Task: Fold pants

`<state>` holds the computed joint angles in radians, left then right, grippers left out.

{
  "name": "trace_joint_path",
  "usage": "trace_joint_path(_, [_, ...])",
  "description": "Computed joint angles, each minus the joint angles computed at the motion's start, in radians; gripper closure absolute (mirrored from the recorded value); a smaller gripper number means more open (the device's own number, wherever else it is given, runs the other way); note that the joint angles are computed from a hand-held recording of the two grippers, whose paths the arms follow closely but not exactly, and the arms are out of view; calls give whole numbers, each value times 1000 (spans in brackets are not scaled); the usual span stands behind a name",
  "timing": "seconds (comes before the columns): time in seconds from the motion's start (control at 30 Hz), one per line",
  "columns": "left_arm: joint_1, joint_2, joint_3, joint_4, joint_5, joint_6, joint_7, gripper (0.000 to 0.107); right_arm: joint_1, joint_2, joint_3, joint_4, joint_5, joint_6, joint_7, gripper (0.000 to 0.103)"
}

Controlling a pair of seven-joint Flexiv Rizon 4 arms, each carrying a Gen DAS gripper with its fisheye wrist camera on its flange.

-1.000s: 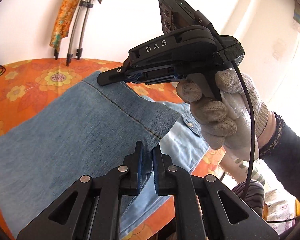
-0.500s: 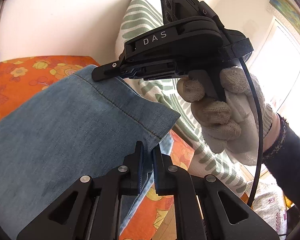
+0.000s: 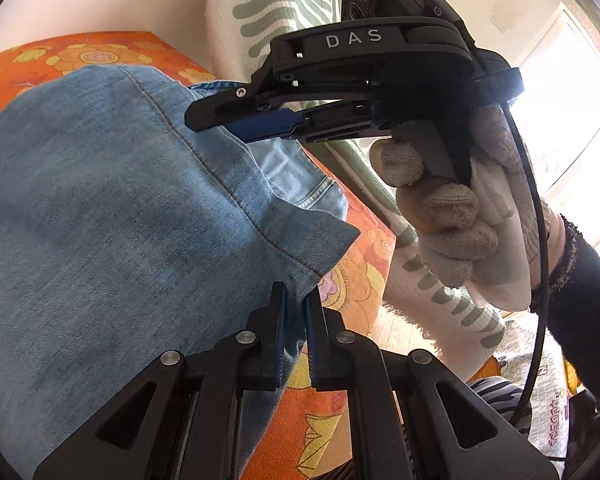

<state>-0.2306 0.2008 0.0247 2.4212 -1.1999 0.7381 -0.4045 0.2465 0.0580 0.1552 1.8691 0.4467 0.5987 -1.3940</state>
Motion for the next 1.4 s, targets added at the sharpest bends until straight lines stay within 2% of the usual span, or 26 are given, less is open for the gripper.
trace_joint_path(0.03, [0,3,1,1,1,1,6,99,-3,-2,-4,4,26,28,-8,43])
trace_joint_path(0.13, [2,13,6,5,12,-8,1,99,-15,-29,-24,-22,189,56,-93,42])
trace_joint_path(0.27, [0,2,0,-2,12,0,2,99,-9,-85,-5,-57,184,56,-112,43])
trace_joint_path(0.3, [0,-2,-2,-8,12,2,0,99,-9,-97,1,-66,189,50,-110,51])
trace_joint_path(0.33, [-2,-2,-5,-8,12,6,-2,99,-9,-103,7,-74,195,46,-112,67])
trace_joint_path(0.37, [-5,-3,-8,-9,11,10,-6,99,-5,-104,16,-75,184,55,-112,74])
trace_joint_path(0.4, [-8,-5,-9,-11,10,11,-6,99,3,-101,27,-74,160,65,-117,77])
trace_joint_path(0.57, [-18,-8,-14,-13,10,26,-1,99,58,-63,71,-87,94,53,-259,78])
trace_joint_path(0.63, [-25,-7,-17,-11,3,33,-3,99,79,-66,75,-90,36,49,-237,78])
trace_joint_path(0.73, [-28,-12,-18,-17,-2,34,-6,99,81,-94,60,-112,19,32,-199,77])
trace_joint_path(0.9, [-31,-18,-20,-24,6,38,-19,99,53,-148,40,-121,18,106,-85,75])
trace_joint_path(0.97, [-34,-17,-21,-23,4,42,-19,99,44,-160,42,-121,5,122,-69,91])
trace_joint_path(1.0, [-35,-16,-21,-21,4,43,-19,99,43,-159,45,-116,-16,129,-62,96])
trace_joint_path(1.2, [-24,0,-3,-32,11,-9,-35,100,52,-107,62,-72,-115,194,-85,97])
trace_joint_path(1.4, [-51,8,-30,-52,-7,14,8,101,52,-92,43,-85,-195,140,-82,97])
